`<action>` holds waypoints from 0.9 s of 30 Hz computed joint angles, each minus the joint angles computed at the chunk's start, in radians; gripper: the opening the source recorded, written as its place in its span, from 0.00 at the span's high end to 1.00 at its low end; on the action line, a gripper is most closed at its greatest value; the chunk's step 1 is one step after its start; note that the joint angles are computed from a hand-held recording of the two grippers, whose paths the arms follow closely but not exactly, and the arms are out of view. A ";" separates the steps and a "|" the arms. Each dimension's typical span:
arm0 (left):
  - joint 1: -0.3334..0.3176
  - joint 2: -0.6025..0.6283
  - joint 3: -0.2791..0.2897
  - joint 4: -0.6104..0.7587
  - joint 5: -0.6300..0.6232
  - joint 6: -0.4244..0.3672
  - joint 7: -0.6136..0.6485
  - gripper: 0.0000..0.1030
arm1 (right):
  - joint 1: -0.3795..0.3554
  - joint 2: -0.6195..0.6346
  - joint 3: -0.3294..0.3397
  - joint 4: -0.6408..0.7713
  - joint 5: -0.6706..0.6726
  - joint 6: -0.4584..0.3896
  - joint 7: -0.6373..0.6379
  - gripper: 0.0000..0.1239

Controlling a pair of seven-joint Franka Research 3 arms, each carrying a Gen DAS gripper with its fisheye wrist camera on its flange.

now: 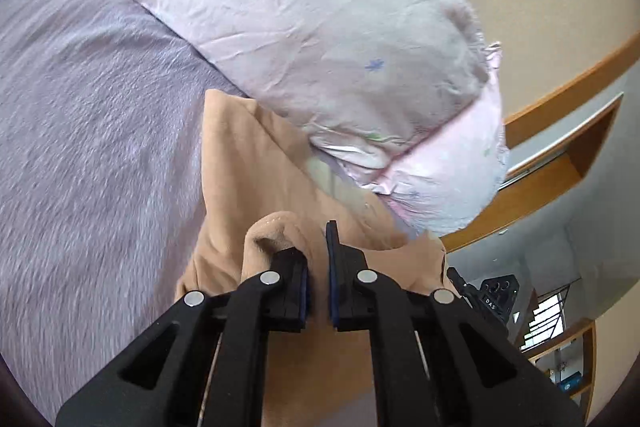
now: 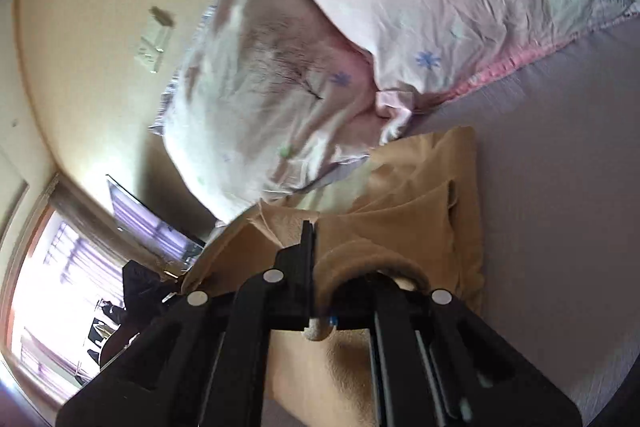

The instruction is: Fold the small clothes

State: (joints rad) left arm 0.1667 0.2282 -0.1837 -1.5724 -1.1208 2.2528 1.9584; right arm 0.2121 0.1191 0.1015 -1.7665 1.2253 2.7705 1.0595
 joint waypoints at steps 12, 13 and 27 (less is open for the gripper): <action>-0.022 0.304 -0.032 0.399 0.247 0.018 -0.284 0.94 | 0.041 0.339 -0.104 0.415 -0.506 -0.074 0.585 0.88; -0.025 0.328 -0.034 0.430 0.278 0.004 -0.320 0.94 | 0.046 0.382 -0.124 0.473 -0.591 -0.138 0.687 0.82; 0.089 0.080 -0.074 0.128 0.220 -0.016 -0.170 0.24 | 0.024 0.247 -0.061 0.283 -0.798 -0.133 0.722 0.37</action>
